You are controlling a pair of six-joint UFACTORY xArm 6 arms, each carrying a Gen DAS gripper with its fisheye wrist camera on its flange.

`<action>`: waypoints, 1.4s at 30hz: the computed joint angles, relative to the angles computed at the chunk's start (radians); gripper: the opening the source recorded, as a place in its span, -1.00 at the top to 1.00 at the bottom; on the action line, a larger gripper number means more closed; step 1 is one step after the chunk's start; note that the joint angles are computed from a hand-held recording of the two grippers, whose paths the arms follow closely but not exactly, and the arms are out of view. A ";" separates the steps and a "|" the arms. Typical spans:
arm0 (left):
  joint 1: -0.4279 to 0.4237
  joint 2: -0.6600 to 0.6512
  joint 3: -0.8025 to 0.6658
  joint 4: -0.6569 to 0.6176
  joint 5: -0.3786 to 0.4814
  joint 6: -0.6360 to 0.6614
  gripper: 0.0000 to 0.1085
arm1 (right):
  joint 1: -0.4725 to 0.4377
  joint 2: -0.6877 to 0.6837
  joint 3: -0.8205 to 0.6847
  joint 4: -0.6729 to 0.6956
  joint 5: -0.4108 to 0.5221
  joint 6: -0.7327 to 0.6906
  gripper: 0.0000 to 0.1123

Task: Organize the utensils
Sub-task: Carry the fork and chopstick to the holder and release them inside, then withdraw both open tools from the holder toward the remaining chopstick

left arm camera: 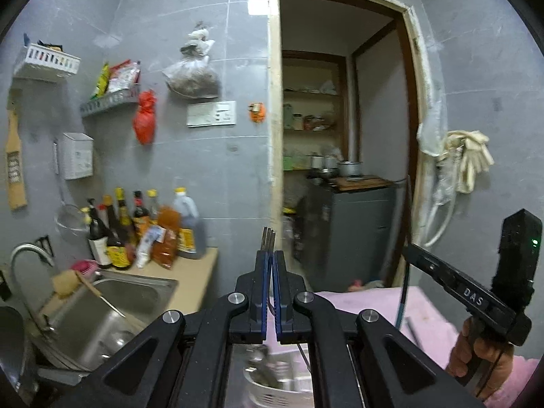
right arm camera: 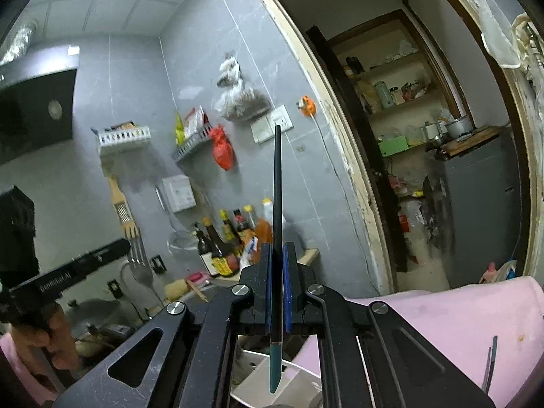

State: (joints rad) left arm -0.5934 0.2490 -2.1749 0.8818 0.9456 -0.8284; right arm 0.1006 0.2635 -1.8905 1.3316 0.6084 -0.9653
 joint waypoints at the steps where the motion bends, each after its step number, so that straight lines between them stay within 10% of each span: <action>1: 0.011 -0.004 0.020 0.007 -0.011 -0.004 0.94 | 0.008 0.008 0.003 -0.005 -0.015 -0.005 0.91; 19: 0.022 -0.019 0.203 0.040 -0.048 -0.048 0.94 | 0.107 -0.025 0.149 -0.145 -0.171 -0.120 0.91; 27: 0.044 -0.044 0.270 -0.089 -0.092 -0.026 0.92 | 0.075 -0.046 0.174 -0.185 -0.078 -0.061 0.87; 31: 0.055 -0.061 0.295 -0.190 -0.090 -0.029 0.92 | 0.045 -0.057 0.173 -0.172 -0.013 -0.039 0.42; 38: 0.048 -0.080 0.305 -0.208 -0.089 -0.139 0.86 | -0.007 -0.104 0.177 -0.187 -0.019 0.034 0.25; 42: 0.020 -0.055 0.252 -0.170 -0.066 -0.177 0.23 | -0.058 -0.148 0.188 -0.254 -0.049 0.106 -0.14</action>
